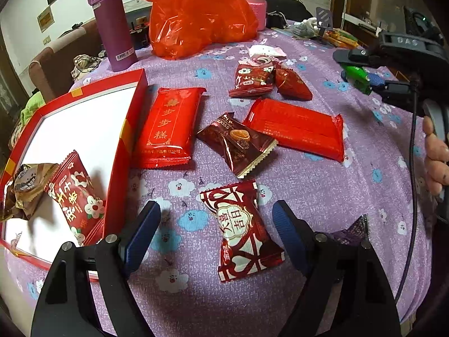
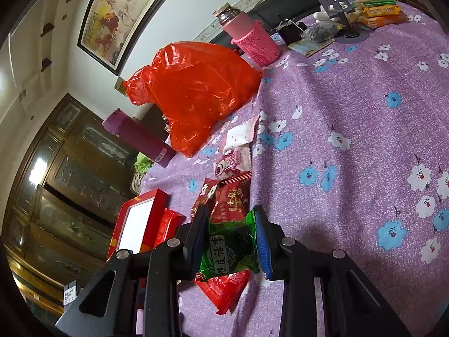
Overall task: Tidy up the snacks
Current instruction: 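Grasp the red-white wrapped candy with the left tool while the right grasps the green packet, then carry both held packets over the tray and open both tools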
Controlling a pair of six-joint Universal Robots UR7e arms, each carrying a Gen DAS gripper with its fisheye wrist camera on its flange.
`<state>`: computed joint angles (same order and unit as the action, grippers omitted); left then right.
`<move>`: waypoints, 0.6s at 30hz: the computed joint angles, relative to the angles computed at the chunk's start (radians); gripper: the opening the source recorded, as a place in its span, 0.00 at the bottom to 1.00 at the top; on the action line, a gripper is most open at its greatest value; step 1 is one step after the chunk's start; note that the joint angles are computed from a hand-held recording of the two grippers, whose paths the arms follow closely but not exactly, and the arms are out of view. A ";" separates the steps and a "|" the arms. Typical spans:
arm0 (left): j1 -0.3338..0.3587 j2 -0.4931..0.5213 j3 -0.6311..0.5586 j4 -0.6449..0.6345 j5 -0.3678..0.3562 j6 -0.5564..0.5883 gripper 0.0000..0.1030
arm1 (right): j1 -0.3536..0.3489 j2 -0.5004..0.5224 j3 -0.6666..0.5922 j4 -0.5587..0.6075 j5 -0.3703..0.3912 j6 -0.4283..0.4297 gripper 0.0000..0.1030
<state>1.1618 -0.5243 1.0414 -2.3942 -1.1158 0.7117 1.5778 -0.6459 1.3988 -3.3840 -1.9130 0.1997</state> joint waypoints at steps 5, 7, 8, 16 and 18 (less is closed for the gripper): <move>0.006 -0.003 -0.011 0.029 -0.033 0.001 0.39 | 0.004 0.002 -0.002 -0.003 -0.001 -0.009 0.32; 0.006 -0.008 -0.003 0.022 -0.040 0.021 0.29 | 0.003 0.002 -0.002 0.001 0.000 -0.005 0.32; 0.007 -0.009 -0.001 0.020 -0.043 0.025 0.28 | 0.004 0.003 -0.005 0.005 -0.003 -0.004 0.32; 0.016 -0.032 0.012 -0.002 -0.096 0.038 0.21 | 0.010 0.021 -0.032 0.042 0.017 -0.042 0.32; 0.017 -0.041 0.021 -0.023 -0.111 0.050 0.21 | 0.015 0.032 -0.048 0.061 0.023 -0.067 0.32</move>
